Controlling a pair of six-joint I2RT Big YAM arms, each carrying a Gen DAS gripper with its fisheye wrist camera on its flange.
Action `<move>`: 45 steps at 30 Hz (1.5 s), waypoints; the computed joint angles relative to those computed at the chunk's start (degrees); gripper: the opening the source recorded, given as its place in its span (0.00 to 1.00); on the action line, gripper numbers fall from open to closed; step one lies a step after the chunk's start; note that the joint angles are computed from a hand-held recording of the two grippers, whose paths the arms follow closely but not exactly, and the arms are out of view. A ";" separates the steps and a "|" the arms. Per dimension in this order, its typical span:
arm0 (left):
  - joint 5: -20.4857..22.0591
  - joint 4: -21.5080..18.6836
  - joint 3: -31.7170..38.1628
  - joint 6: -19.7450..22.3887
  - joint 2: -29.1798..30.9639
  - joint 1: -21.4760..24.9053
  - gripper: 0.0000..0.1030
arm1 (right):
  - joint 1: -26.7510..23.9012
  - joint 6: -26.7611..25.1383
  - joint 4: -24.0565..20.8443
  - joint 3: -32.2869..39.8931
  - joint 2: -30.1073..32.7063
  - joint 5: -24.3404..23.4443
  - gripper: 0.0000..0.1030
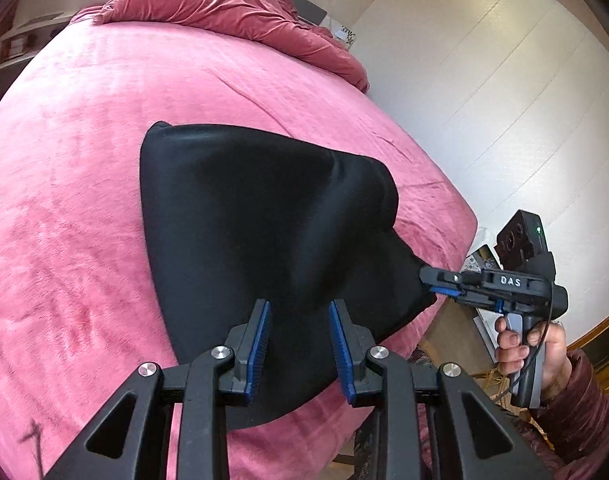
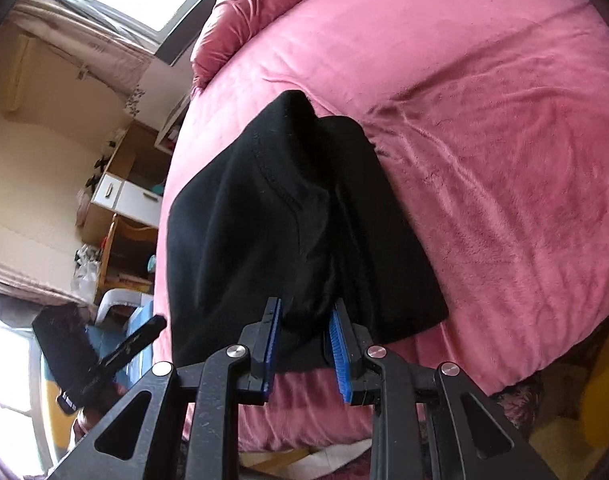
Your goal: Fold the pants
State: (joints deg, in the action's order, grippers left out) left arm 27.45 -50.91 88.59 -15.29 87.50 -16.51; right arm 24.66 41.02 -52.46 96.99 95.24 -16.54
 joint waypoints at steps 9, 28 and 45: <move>0.13 0.24 0.21 1.10 0.47 -0.10 0.30 | 1.75 -4.57 -2.74 -0.79 -2.85 2.79 0.07; -7.47 0.10 1.74 2.77 1.43 -1.99 0.30 | -0.27 -10.25 -4.50 12.50 6.44 8.84 0.52; -12.53 -2.48 6.76 4.45 7.85 -8.14 0.30 | -0.69 -18.33 -19.69 40.36 26.46 15.06 0.04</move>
